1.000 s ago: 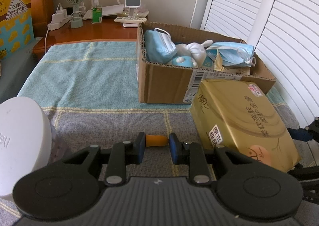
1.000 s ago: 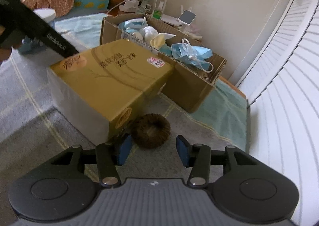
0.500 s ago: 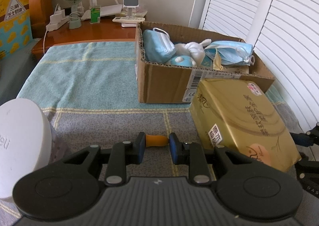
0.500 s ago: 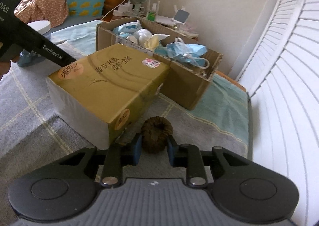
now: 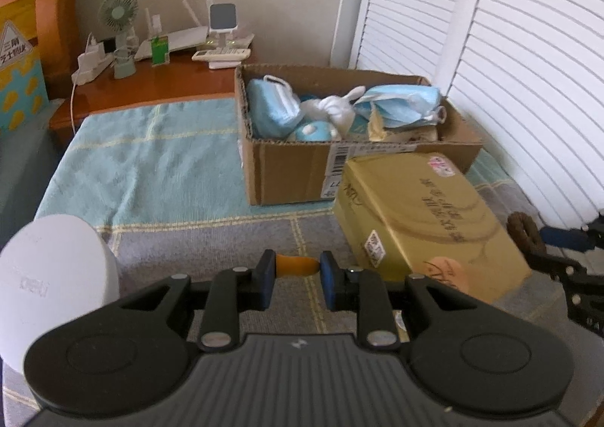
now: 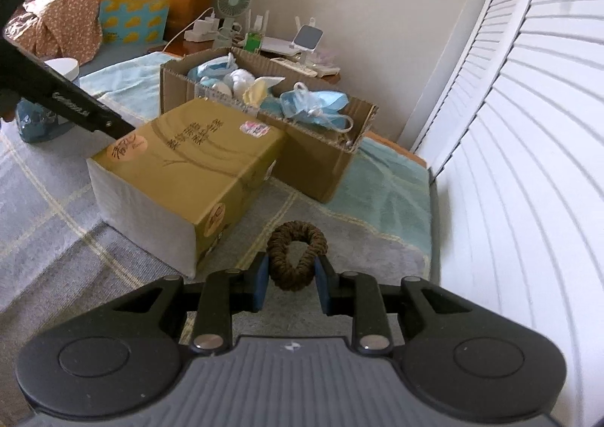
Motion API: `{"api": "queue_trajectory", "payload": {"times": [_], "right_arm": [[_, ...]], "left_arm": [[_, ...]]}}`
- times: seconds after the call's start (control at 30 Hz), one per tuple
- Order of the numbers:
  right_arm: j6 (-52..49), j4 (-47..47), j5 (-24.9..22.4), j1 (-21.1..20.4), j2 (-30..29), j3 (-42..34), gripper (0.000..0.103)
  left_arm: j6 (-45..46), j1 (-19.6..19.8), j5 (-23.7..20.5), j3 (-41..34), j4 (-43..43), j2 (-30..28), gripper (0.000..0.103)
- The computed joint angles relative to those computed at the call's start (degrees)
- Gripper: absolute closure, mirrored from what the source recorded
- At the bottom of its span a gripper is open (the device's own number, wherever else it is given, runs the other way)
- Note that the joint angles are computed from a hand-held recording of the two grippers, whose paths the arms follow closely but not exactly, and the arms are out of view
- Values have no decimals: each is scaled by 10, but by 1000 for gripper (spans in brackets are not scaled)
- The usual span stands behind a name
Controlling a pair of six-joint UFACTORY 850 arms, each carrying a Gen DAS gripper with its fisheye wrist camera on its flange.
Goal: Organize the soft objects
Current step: 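Carry the scrunchie into the box and open the right tool while the left tool holds the orange item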
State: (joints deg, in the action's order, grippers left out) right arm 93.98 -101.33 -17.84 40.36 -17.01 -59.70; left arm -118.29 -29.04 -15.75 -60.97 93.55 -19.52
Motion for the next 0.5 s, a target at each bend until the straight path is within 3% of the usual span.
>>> {"api": "queue_trajectory", "payload": {"times": [0.3, 0.5], "right_arm": [[9, -29, -26, 5, 14, -18, 73], [-38, -28, -1, 0, -18, -83, 73]], "left_arm": [[-27, 1, 28, 32, 57, 43, 80], [-86, 6, 40, 44, 129, 54, 80]]}}
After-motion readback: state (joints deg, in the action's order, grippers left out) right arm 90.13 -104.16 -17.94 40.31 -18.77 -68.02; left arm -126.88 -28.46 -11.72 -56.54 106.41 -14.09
